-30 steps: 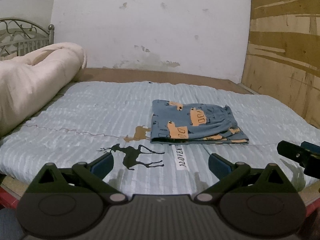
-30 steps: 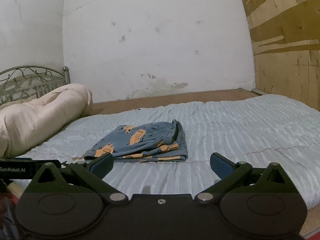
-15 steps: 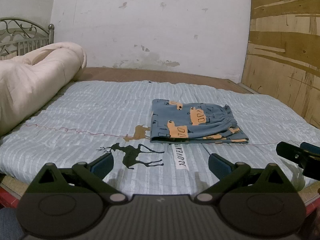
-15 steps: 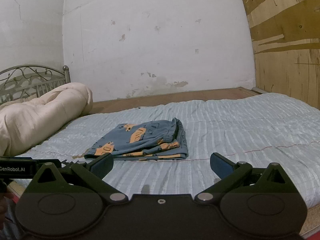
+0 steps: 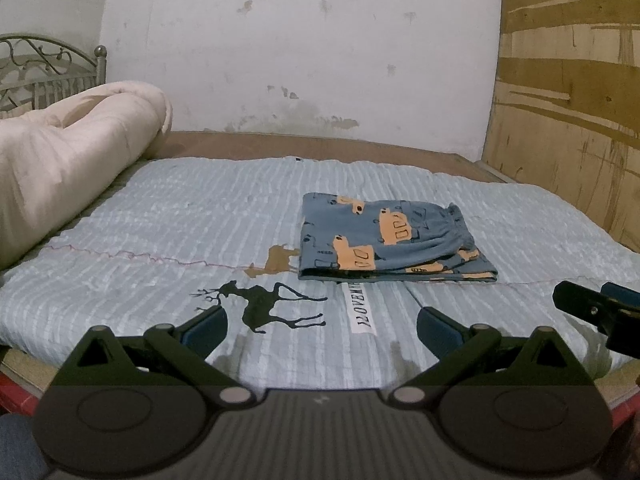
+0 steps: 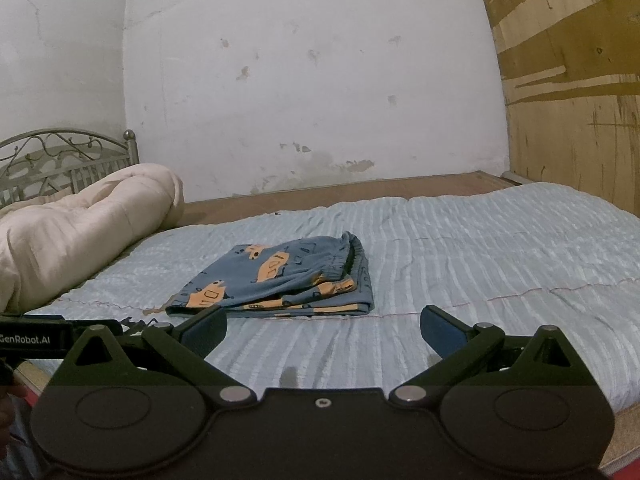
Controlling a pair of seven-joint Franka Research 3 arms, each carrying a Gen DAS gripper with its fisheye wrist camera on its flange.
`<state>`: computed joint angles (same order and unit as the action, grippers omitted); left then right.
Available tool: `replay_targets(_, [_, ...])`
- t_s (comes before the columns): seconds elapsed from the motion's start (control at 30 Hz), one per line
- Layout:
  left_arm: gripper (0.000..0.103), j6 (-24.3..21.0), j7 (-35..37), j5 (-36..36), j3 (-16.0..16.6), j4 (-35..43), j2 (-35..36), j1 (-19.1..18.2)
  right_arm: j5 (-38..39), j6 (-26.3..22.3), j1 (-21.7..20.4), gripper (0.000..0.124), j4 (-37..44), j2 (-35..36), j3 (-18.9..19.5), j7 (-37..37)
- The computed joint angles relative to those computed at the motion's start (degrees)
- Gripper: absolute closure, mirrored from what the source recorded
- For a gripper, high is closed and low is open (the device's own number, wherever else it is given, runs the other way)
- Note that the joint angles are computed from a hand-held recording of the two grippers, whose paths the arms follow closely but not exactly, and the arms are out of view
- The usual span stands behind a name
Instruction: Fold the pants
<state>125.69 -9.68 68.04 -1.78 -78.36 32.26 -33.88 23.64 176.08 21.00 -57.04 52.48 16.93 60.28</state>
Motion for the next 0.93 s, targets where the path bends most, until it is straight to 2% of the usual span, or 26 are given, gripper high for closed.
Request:
replay_targets(0.2, [0.001, -1.0, 1.4, -1.8, -0.2, 1.5, 0.9, 0.1, -0.1, 0.0, 0.0, 0.022, 0.0, 0.0, 0.0, 0.1])
replay_targets(0.37, [0.001, -0.2, 1.6, -3.3, -0.2, 1.3, 0.8, 0.4, -0.1, 0.1, 0.0, 0.022, -0.4, 0.1, -0.2, 0.2])
replay_targets(0.93, [0.001, -0.5, 2.2, -4.3, 0.1, 1.7, 1.2, 0.2, -1.0, -1.4, 1.0, 0.022, 0.6, 0.6, -2.0, 2.1])
